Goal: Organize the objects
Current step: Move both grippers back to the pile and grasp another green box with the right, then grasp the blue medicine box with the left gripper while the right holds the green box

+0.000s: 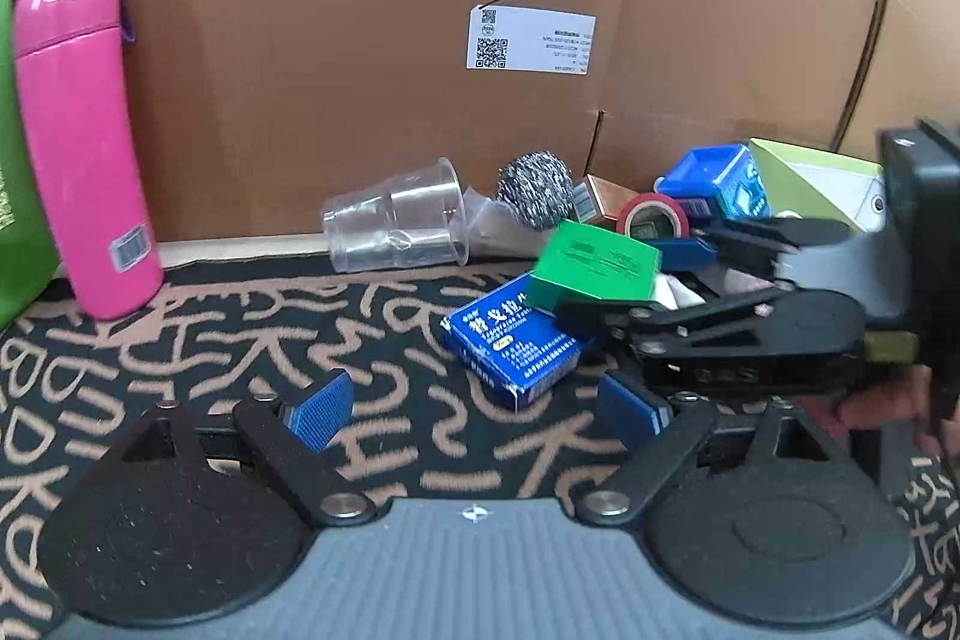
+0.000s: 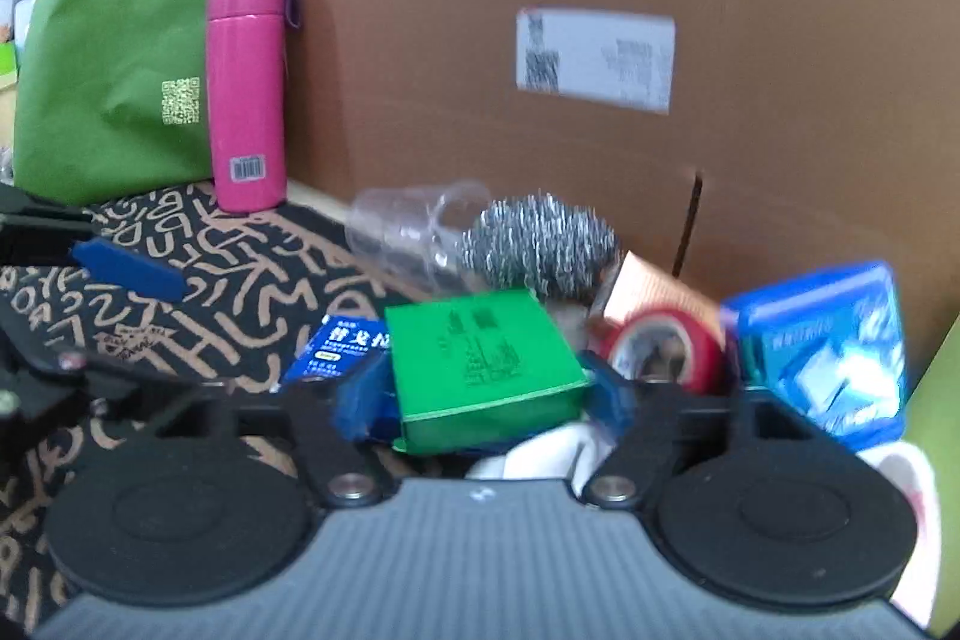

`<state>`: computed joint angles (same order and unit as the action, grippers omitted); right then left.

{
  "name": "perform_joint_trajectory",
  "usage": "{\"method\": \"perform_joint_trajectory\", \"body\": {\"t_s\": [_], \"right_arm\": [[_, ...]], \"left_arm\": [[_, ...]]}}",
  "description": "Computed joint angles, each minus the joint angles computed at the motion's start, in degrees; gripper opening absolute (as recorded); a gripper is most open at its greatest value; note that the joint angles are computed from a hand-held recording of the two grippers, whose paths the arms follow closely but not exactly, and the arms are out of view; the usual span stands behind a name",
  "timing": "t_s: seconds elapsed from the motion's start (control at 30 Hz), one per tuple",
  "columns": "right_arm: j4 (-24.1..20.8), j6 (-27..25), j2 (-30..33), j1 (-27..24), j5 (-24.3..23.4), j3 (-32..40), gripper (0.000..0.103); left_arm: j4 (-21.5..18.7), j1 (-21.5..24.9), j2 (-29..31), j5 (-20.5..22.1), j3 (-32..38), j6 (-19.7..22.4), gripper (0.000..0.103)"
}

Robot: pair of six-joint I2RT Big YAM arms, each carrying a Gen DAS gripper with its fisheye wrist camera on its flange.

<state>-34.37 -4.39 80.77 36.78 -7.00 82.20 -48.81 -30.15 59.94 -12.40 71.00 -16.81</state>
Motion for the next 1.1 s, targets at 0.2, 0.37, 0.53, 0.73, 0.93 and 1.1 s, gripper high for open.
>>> {"method": "perform_joint_trajectory", "body": {"t_s": [0.2,0.37,0.53,0.73,0.93,1.1], "right_arm": [[-0.4,3.0,-8.6,-0.5,3.6,-6.5,0.066],[-3.8,9.4,-16.6,-2.7,3.8,-12.7,0.065],[-9.1,13.5,-20.4,-2.9,6.3,-15.3,0.063],[-12.5,16.5,-25.2,-1.5,8.6,-18.1,0.063],[-17.0,17.5,-30.4,1.0,9.2,-20.4,0.063],[-20.4,17.6,-34.5,3.2,9.4,-21.5,0.064]], "left_arm": [[2.2,2.1,6.3,7.2,3.6,3.7,0.092],[-0.3,1.3,12.3,6.0,7.7,6.8,0.092],[-1.1,-0.9,13.3,0.9,8.6,7.5,0.086],[-5.6,-5.6,7.7,-3.7,5.4,1.2,0.067],[-10.4,-14.1,-0.1,-8.6,0.4,-7.7,0.063],[-12.6,-20.4,-2.5,-11.3,-0.7,-13.4,0.065]]}}
